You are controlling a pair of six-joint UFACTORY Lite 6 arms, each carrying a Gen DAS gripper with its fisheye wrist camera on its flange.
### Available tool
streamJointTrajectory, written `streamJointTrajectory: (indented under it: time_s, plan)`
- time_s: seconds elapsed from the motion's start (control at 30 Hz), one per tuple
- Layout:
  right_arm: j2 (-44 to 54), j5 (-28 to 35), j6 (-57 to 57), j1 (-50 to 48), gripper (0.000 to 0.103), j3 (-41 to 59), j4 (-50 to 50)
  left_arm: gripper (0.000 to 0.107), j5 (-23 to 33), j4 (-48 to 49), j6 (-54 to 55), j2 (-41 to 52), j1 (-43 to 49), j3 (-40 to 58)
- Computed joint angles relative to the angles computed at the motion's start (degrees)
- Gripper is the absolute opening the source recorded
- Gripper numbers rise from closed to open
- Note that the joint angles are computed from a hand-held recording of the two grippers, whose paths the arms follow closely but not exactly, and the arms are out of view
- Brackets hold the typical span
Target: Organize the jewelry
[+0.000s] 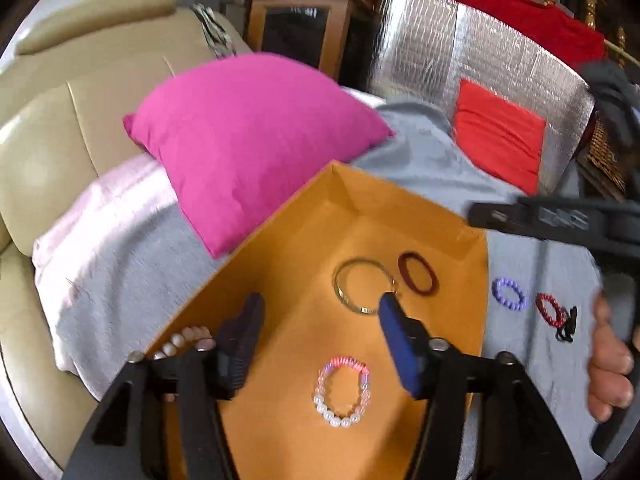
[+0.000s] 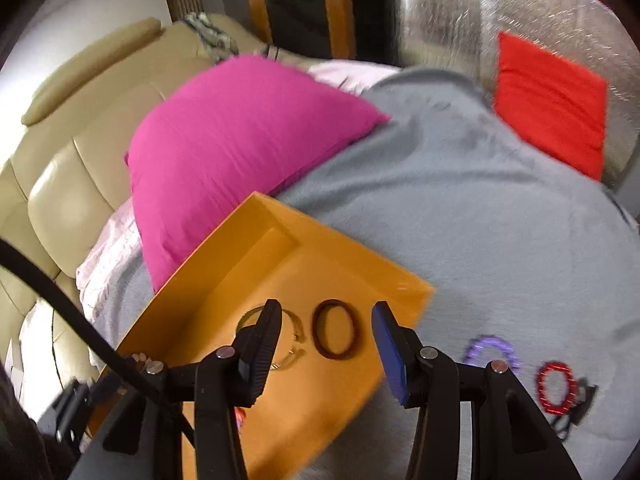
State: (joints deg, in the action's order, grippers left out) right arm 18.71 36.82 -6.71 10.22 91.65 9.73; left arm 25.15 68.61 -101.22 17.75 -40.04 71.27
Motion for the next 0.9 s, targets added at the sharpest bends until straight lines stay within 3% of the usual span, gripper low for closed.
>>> streamJointTrajectory:
  time_s: [0.13,0.23,0.33,0.57,0.9]
  plan:
    - [-13.41,-1.41,-6.82,-6.10,0.059,-11.41,3.83,0.075,5.69,7.81,-5.74,-0.84,-4.39,0.75]
    - [-22.26,-1.12,-14.88,-13.65,0.061,-18.38,8.69,0.079,9.74,10.95,-5.61,0.67,-9.00,3.38]
    - [-30.69,0.57,-23.59,-23.78,0.062,-25.30,13.30,0.090,12.61,12.26,-3.18,3.81,-14.01,7.59]
    - [-42.69,-2.89,-33.22,-41.46,0.063,-40.10,7.38,0.090,11.40,8.31,4.73,13.77,-21.14,20.61]
    - [-44.65,-1.77,-61.02,-63.53,0.065,-46.97,25.60,0.090,13.54,-8.37,19.96,32.32,-25.92,47.01]
